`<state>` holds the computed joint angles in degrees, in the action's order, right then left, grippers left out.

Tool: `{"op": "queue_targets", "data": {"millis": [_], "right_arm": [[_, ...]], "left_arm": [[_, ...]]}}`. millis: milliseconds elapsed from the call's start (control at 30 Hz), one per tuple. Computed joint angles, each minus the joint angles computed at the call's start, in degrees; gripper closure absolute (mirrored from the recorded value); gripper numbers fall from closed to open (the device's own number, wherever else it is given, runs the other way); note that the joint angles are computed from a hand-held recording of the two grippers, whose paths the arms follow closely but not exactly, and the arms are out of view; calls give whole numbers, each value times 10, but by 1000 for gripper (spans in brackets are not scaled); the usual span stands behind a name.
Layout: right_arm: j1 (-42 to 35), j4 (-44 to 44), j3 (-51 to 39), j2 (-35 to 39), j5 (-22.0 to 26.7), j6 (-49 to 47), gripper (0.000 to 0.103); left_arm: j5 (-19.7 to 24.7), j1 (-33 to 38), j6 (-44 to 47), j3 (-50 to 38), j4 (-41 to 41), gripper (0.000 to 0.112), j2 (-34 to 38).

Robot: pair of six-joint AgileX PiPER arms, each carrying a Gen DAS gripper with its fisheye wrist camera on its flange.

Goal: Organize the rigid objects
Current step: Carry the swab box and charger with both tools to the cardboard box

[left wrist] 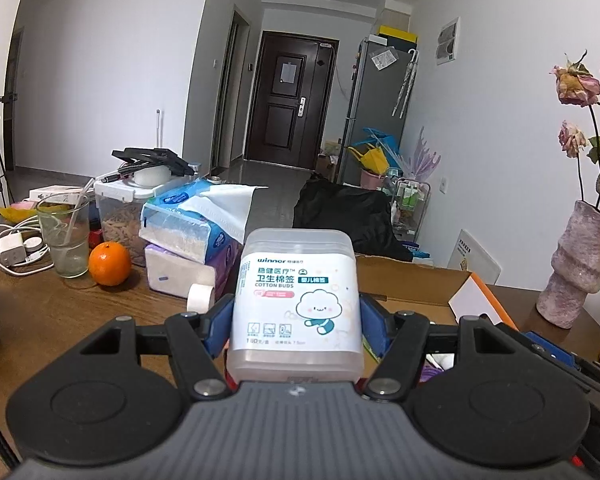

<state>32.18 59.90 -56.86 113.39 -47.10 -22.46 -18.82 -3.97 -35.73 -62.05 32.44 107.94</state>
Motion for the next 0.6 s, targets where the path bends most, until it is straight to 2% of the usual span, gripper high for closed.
{"op": "queue_targets", "data": {"millis": [100, 600], "right_arm": [[-7, -1, -8, 5, 4, -3, 72], [-47, -10, -78, 45, 39, -35, 72]], "left_arm": [[3, -3, 13, -12, -17, 46, 7], [26, -17, -20, -106, 7, 46, 61]]}}
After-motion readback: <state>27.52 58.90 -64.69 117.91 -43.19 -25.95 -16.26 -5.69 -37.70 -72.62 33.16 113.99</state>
